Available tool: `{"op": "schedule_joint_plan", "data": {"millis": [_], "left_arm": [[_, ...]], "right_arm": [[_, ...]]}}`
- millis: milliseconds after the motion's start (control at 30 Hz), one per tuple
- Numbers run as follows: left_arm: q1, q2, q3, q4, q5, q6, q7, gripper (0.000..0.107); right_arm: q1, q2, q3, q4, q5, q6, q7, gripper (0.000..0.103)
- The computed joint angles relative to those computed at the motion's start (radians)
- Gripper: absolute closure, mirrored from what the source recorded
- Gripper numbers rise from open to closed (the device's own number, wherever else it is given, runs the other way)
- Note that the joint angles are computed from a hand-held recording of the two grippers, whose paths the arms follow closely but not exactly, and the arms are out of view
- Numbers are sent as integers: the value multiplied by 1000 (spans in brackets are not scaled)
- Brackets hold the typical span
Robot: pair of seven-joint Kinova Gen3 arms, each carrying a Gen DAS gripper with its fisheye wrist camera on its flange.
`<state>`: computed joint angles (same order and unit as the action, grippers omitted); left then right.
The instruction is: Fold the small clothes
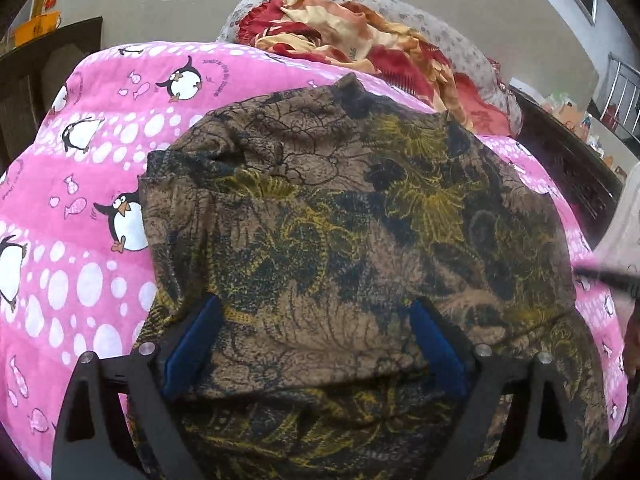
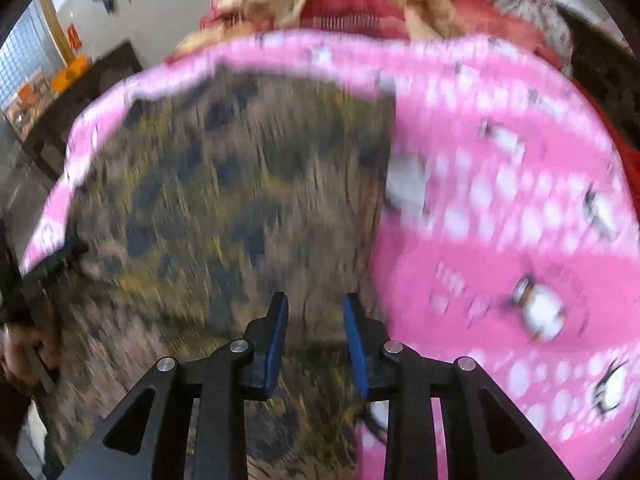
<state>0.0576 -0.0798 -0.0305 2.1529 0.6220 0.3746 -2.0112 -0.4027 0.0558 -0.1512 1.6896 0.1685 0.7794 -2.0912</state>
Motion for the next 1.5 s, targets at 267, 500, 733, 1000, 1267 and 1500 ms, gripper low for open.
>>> {"op": "schedule_joint_plan", "data": {"millis": [267, 500, 733, 1000, 1267, 1500], "left_arm": [[300, 21, -244, -29, -194, -18, 199, 11], [557, 20, -514, -30, -125, -22, 154, 10], [558, 20, -511, -30, -137, -23, 170, 10], [552, 25, -500, -33, -162, -22, 190, 9], [525, 25, -451, -40, -264, -24, 295, 8], [278, 47, -139, -111, -548, 66, 526, 7]], "right_arm": [[-42, 201, 41, -197, 37, -4, -67, 62], [-22, 251, 73, -186, 24, -40, -34, 61], [-89, 182, 103, -173, 80, 30, -76, 61], [-123, 95, -13, 22, 185, -10, -89, 57], [-208, 55, -34, -10, 256, 42, -283, 51], [-260, 111, -30, -33, 294, 134, -365, 39]]}}
